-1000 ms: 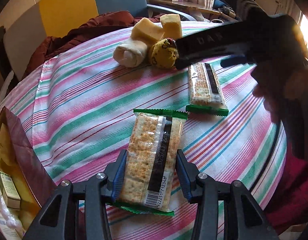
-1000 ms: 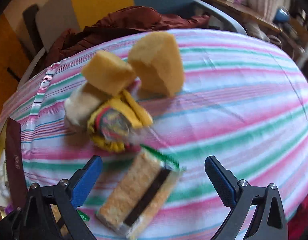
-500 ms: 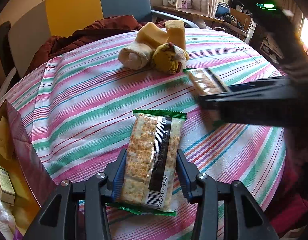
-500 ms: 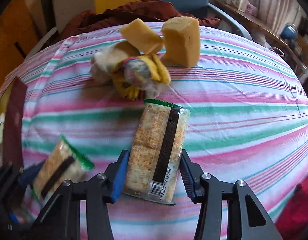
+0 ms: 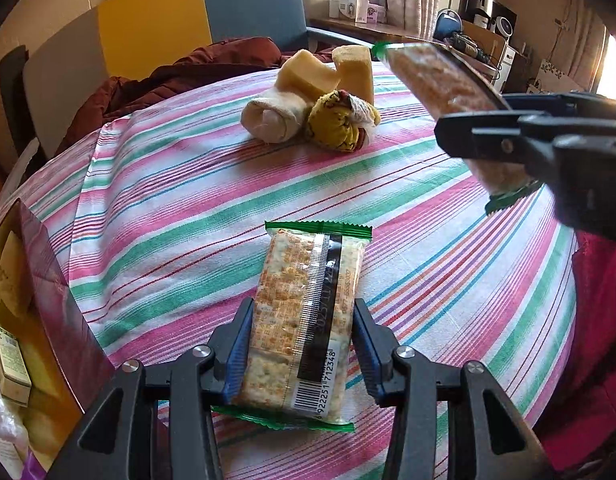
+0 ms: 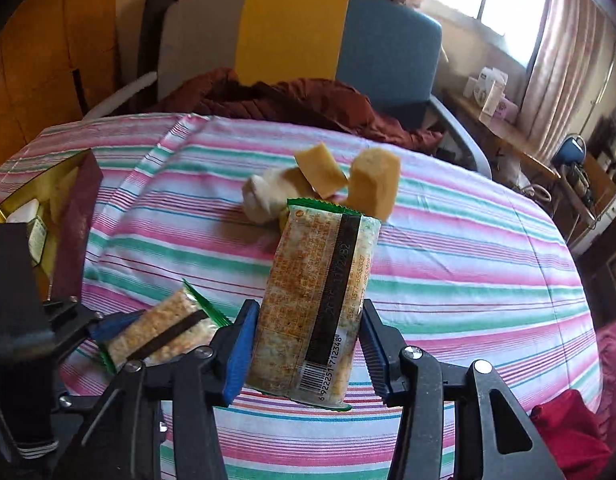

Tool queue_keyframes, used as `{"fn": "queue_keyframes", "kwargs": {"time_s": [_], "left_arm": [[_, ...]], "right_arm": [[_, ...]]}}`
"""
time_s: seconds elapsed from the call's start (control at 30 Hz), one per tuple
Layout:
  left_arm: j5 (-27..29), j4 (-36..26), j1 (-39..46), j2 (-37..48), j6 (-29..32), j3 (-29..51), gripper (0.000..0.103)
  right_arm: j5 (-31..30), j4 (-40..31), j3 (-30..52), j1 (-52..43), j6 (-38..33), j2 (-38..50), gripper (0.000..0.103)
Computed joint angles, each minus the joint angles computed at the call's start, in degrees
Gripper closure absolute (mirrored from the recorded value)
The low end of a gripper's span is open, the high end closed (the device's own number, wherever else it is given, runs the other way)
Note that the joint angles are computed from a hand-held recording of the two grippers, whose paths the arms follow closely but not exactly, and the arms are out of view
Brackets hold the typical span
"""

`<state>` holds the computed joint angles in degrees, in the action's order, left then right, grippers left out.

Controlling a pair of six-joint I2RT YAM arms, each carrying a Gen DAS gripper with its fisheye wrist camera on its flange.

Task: Organize objects
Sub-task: 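Lift both cracker packets and carry them toward the gold tray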

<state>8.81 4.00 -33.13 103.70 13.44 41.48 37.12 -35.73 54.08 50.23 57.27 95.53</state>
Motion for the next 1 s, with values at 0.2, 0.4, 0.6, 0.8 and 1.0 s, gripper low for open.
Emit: {"fn": "queue_keyframes", "kwargs": {"time_s": [0.2,0.4,0.6,0.8,1.0], "left_arm": [[-0.7,0.6,-0.2,-1.0,-0.4,-1.0,0.057],[-1.4,1.0,-0.3,-1.4,-0.1,-1.5,0.057],[-2.3,0.9,-1.0,-2.0,-0.2,-1.9,0.057],[-2.3,0.9,-0.9,-4.6,0.4,-3.7,0.057],[-1.2,0.3,0.5,-10.9,1.8,-7.2,0.058]], "right_arm": [[2.8,-2.9,2.2,2.6,1.0,-0.1,0.053],[3.7,-3.8,2.8,3.4,1.3,-0.6,0.053],[4.5,-4.4,3.2,3.9,1.4,-0.7,0.053],[5.6,-5.3,3.9,4.7,1.8,-1.2,0.053],[7.4,-7.2,5.4,6.1,2.5,-1.6,0.053]]}}
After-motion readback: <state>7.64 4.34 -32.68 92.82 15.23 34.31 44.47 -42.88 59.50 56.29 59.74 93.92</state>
